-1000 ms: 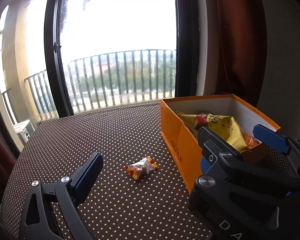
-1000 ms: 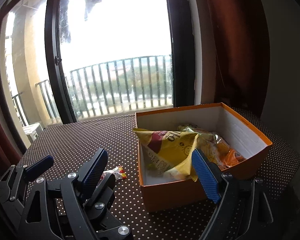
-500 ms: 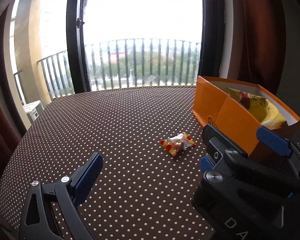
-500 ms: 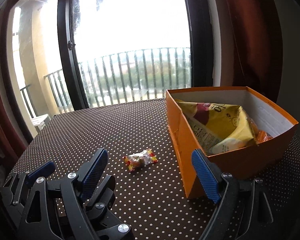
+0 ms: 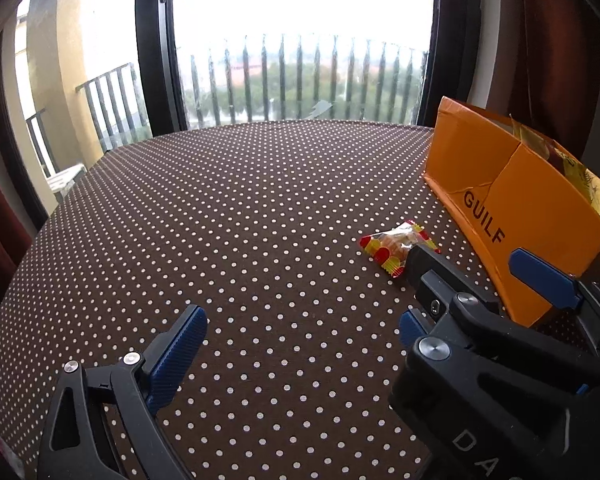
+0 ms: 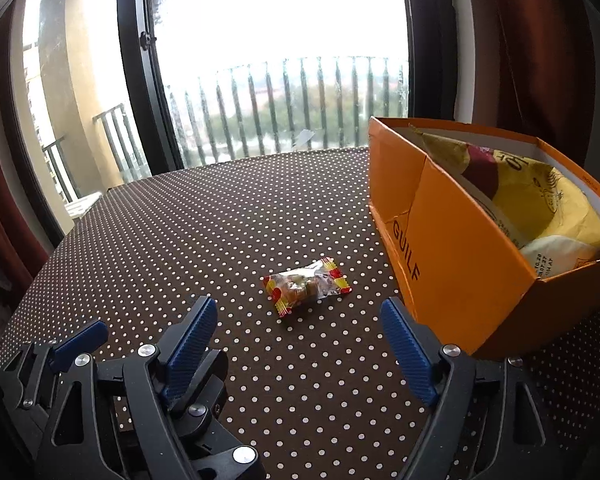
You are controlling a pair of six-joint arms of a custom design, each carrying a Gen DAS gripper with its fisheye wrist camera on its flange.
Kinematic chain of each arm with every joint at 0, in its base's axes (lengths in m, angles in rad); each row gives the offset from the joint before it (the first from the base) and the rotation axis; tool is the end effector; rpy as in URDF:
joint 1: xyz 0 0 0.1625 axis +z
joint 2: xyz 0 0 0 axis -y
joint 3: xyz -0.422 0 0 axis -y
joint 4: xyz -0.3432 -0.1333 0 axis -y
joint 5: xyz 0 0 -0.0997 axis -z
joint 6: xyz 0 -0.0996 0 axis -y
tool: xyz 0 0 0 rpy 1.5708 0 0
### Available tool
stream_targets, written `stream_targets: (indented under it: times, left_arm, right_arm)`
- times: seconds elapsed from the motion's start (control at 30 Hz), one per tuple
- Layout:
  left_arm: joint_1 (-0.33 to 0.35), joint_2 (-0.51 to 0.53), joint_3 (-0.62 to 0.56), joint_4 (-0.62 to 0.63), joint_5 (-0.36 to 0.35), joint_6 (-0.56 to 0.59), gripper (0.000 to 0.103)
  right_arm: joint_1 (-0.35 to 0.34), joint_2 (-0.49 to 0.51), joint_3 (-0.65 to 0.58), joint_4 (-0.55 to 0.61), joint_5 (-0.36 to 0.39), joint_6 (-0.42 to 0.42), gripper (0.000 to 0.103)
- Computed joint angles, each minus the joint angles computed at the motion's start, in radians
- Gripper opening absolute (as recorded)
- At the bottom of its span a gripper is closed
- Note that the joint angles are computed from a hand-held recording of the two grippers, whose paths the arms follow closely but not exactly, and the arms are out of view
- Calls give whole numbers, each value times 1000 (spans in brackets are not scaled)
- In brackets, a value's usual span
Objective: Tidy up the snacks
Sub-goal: 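Grasp the small red-yellow wrapped candy with the right tool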
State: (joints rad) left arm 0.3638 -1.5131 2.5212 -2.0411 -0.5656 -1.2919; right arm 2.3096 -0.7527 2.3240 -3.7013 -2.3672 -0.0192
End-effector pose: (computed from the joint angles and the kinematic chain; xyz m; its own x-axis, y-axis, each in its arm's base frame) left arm -0.1710 -0.2977 0.1966 -0.7128 -0.1135 -0.6921 0.4262 0.7136 -0.5561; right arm 0.3350 -0.2755 0.1016 -0.7612 -0.2025 0.6160 -0.5856 0.6229 -0.5188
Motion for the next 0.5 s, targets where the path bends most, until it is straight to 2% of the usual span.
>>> stream_targets:
  times: [0.1,0.27,0.43,0.5]
  left_arm:
    - [48,24,-6,-54,-10,46,98]
    - [136,60,-30,-140,-38,121,97]
    - [169,93,-63,-147,-37,157,96]
    - [187,112,-78,-177,-33,204,96]
  right_arm:
    - [-26,-5,-11,59,24,18,78]
    - [-52,9,-52,129,29,19,75]
    - [-76,13,-95,197,49,27,70]
    - [-87,14,-112,219,53,38,70]
